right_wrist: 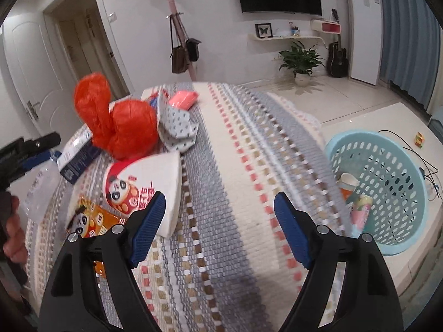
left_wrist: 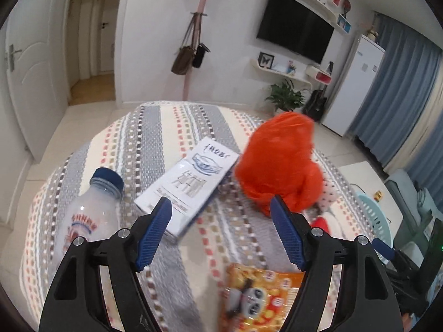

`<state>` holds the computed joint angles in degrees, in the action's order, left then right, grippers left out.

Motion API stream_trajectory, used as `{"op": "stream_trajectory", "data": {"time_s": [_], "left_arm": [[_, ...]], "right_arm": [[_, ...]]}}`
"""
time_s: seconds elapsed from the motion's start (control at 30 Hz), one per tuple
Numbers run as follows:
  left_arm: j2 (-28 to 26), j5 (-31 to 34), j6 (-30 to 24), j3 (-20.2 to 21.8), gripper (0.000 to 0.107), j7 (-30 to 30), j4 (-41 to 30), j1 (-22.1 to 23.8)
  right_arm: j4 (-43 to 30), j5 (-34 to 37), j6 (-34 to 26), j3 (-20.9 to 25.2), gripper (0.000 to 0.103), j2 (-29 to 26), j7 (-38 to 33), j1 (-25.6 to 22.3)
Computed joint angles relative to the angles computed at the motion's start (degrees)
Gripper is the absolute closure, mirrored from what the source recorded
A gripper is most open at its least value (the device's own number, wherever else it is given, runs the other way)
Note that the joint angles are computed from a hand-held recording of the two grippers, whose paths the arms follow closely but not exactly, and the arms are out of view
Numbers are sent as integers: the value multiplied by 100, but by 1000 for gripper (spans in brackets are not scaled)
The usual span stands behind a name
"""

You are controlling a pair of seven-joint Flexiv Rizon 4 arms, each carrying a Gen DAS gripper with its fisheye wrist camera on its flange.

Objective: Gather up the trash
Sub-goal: 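Move both tools back to the trash pile on the table, then grasp a white milk carton with the left tool while the right grasps the white panda cup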

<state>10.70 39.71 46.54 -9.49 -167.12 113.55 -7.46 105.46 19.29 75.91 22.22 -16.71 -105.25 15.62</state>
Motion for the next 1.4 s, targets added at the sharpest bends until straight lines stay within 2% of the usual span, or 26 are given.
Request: {"op": "stream_trajectory", "data": {"time_s": [0.1,0.2,0.27,0.37,0.53,0.67,0.8,0.87,1.0,1.1,1.23,1.3,1.4], "left_arm": [[-18,-129,55,160,28,268,95,69],[-231,-484,397,348,28,775,120,123],[-371,-368,184,287,27,949,-34,158],[-564,-203,-409,222,27,1212,-363,87],[-713,-260,-527,413,27,1519,-541,-19],[-730,-653,-347,627,27,1753,-443,16],[-632,-999,138,757,27,1796,-107,93],[-698,-1107,51,712,31,1867,-111,122],[-727,-1231,275,720,52,1657,22,119],[-652,-1127,465,656,52,1398,132,72],[-437,-674,425,431,52,717,205,-39],[-298,-484,319,309,52,413,241,-77],[-101,-142,92,92,52,13,239,-114]], "right_arm": [[61,-136,99,-37,26,-3,37,80],[37,-121,52,-10,26,-28,42,56],[-6,-126,-66,-17,26,-60,95,38],[-62,57,-111,90,26,-78,-82,-73],[-30,-75,-143,-14,26,-85,-73,52],[38,-151,-42,5,26,-71,-148,81],[18,-103,-64,39,25,-76,-175,45],[-15,-78,-99,46,25,-91,-172,34],[-74,382,12,315,25,-67,-601,-220],[-102,591,-104,376,23,-19,-885,-285],[-162,634,-384,268,23,28,-963,-165],[-376,956,-808,356,23,21,-1154,-259],[-669,1141,-1401,246,22,-26,-1143,-122]]}}
